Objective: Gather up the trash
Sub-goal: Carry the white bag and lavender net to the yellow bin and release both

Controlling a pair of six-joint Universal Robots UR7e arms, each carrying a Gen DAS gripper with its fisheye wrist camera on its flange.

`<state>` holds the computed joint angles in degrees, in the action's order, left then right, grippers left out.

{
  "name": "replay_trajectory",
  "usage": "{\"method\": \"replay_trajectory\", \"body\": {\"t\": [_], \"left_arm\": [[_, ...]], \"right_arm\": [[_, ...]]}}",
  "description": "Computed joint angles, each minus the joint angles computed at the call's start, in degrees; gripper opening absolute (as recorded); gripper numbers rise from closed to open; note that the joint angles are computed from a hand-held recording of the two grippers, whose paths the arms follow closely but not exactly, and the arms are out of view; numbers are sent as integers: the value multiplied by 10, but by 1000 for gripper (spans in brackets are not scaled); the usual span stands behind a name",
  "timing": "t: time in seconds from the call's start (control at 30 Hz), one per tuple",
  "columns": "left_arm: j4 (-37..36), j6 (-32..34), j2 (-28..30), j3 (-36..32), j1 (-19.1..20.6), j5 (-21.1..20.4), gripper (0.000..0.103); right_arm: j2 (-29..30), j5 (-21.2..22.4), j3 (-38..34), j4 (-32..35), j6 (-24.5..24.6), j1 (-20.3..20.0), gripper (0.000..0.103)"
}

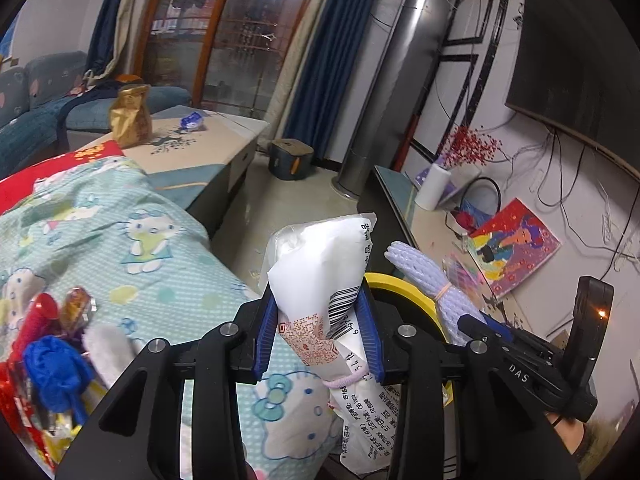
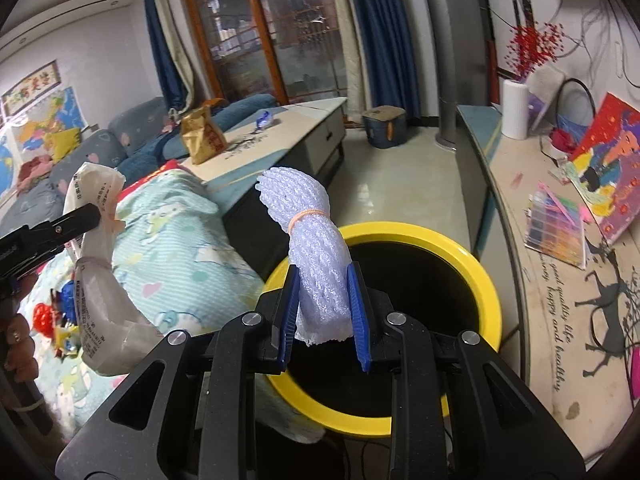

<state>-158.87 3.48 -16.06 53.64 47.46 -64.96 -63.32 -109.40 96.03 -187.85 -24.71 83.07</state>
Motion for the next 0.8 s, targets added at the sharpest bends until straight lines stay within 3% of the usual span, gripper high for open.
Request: {"method": "replay_trajectory", "body": {"t": [0.3, 0.67, 0.77, 0.8], "left_arm": [[64, 6, 62, -83, -5, -20, 35], [132, 26, 142, -197, -13, -16, 36], [155, 25, 167, -236, -13, -14, 40], [160, 25, 174, -247, -13, -14, 49]], "right_arm": [[-17, -23, 6, 9, 30, -25, 19], [-23, -32, -1, 36, 62, -45, 19], [-24, -29, -3, 48, 73, -49, 23], [-24, -28, -5, 59, 78, -51, 30]]}}
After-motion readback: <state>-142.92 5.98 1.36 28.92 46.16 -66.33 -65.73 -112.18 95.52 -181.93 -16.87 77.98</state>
